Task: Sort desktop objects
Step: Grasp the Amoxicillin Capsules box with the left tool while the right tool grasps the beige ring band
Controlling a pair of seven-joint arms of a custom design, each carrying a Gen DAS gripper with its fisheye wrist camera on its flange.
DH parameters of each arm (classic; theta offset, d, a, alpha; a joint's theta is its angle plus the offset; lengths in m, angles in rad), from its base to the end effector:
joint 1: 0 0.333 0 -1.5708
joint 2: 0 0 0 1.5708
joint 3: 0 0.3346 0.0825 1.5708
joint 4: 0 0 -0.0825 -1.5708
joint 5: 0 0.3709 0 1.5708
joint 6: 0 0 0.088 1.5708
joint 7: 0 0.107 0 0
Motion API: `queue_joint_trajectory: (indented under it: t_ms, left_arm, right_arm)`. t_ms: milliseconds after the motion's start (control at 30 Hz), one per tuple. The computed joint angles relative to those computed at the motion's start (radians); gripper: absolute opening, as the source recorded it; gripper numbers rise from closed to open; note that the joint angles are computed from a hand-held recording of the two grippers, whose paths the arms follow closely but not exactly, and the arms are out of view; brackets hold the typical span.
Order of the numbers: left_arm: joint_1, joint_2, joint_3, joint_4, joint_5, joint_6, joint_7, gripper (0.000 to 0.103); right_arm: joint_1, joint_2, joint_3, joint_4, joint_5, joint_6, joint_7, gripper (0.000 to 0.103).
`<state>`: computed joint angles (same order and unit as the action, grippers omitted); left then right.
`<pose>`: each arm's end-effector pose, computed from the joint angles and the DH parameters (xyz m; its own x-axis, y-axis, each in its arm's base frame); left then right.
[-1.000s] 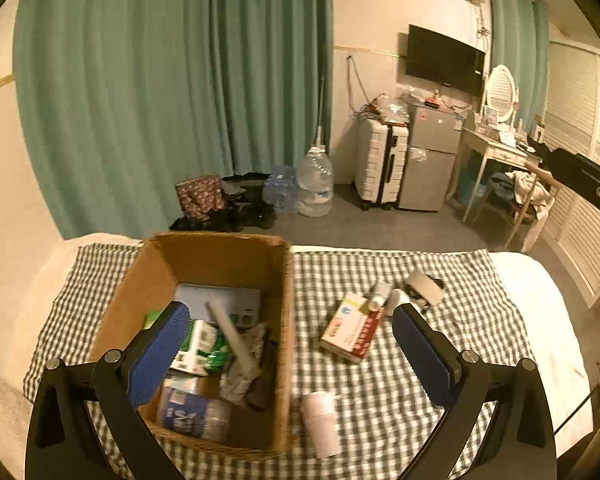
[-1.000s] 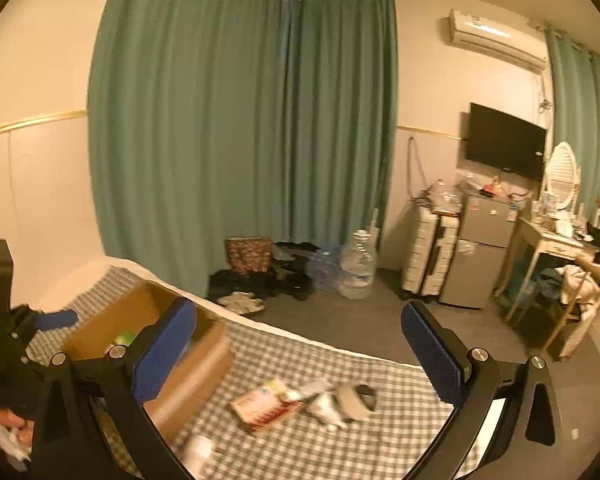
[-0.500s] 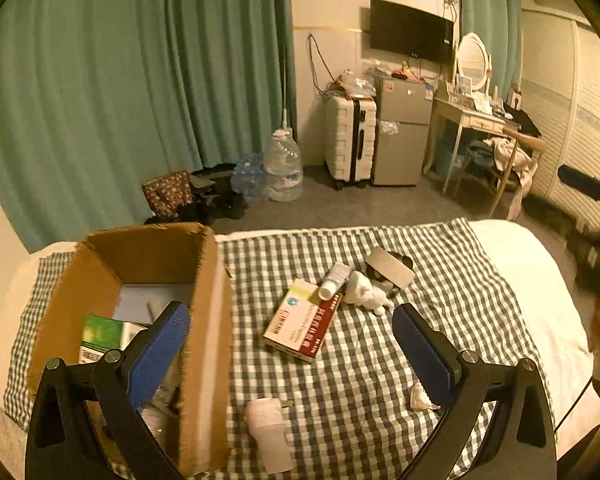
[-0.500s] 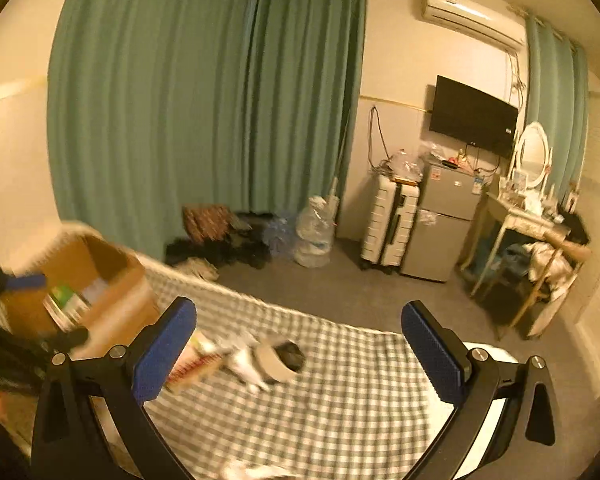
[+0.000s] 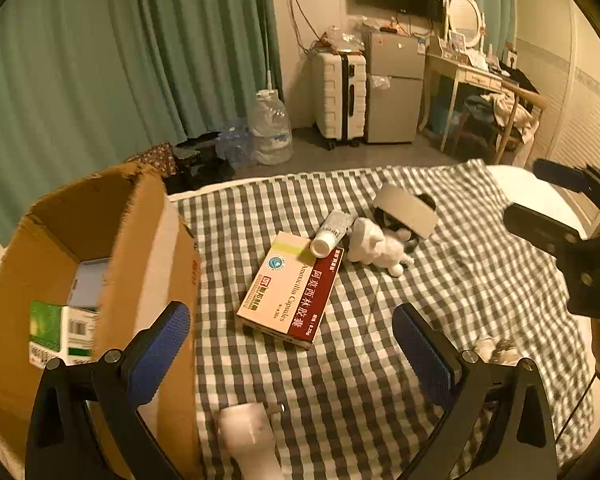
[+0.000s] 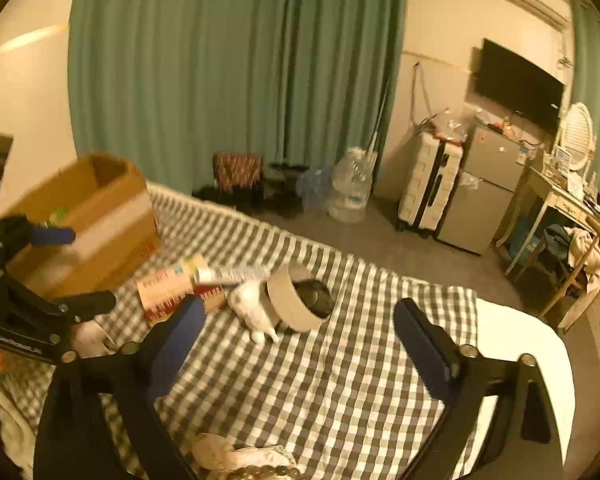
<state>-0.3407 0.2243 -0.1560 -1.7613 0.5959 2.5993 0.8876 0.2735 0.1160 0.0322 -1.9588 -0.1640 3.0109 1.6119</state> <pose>0.5786 -0.3159 0.5289 -0.1817 -0.9795 -0.0866 -0.7239 0.1928 -0.6625 0.5909 0.1980 0.5556 0.3507 -0.9304 0.1065 -0.5264 -0.2899 -0.7993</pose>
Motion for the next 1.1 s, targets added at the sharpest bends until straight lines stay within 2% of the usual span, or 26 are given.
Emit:
queue_joint_trajectory:
  t_ms: [67, 133, 167, 200, 300, 400, 433, 533, 667, 800, 933, 1033, 1100]
  left_arm:
    - [0.001, 0.029, 0.003, 0.016, 0.005, 0.016, 0.012, 0.103]
    - [0.000, 0.053, 0.008, 0.033, 0.001, 0.023, 0.024, 0.103]
    - [0.000, 0.065, 0.011, 0.041, -0.006, 0.025, 0.029, 0.103]
    - [0.002, 0.077, 0.013, 0.050, -0.016, 0.026, 0.038, 0.103]
    - [0.007, 0.109, 0.018, 0.064, -0.050, 0.046, 0.063, 0.103]
    - [0.001, 0.131, 0.028, 0.069, -0.060, 0.070, 0.088, 0.103]
    - [-0.002, 0.140, 0.032, 0.073, -0.064, 0.073, 0.093, 0.103]
    - [-0.001, 0.166, 0.037, 0.086, -0.092, 0.077, 0.115, 0.103]
    - [0.008, 0.209, 0.030, 0.122, -0.158, 0.069, 0.150, 0.103]
    - [-0.001, 0.230, 0.044, 0.143, -0.185, 0.071, 0.155, 0.103]
    - [0.011, 0.236, 0.034, 0.138, -0.224, 0.084, 0.187, 0.103]
    - [0.038, 0.243, 0.008, 0.136, -0.292, 0.071, 0.234, 0.080]
    - [0.049, 0.239, 0.000, 0.126, -0.327, 0.087, 0.257, 0.080]
  right_arm:
    - [0.008, 0.026, -0.007, 0.011, -0.018, 0.013, 0.013, 0.088]
    - [-0.030, 0.056, 0.044, 0.025, 0.074, 0.033, -0.074, 0.087]
    - [-0.056, 0.072, 0.081, 0.038, 0.132, 0.035, -0.136, 0.083]
    - [-0.058, 0.089, 0.091, 0.055, 0.155, 0.030, -0.162, 0.076]
    - [-0.047, 0.143, 0.090, 0.114, 0.185, 0.007, -0.206, 0.063]
    - [-0.116, 0.193, 0.180, 0.170, 0.321, -0.032, -0.318, 0.056]
    - [-0.115, 0.204, 0.181, 0.181, 0.342, -0.033, -0.332, 0.055]
    - [-0.052, 0.225, 0.107, 0.188, 0.301, -0.003, -0.300, 0.055]
    - [-0.076, 0.263, 0.137, 0.233, 0.331, -0.054, -0.335, 0.055]
    - [-0.057, 0.308, 0.112, 0.290, 0.326, -0.110, -0.322, 0.049]
    - [-0.076, 0.345, 0.127, 0.352, 0.368, -0.214, -0.330, 0.035]
    - [-0.096, 0.362, 0.141, 0.386, 0.413, -0.276, -0.353, 0.021]
    - [-0.100, 0.356, 0.145, 0.382, 0.439, -0.286, -0.370, 0.009]
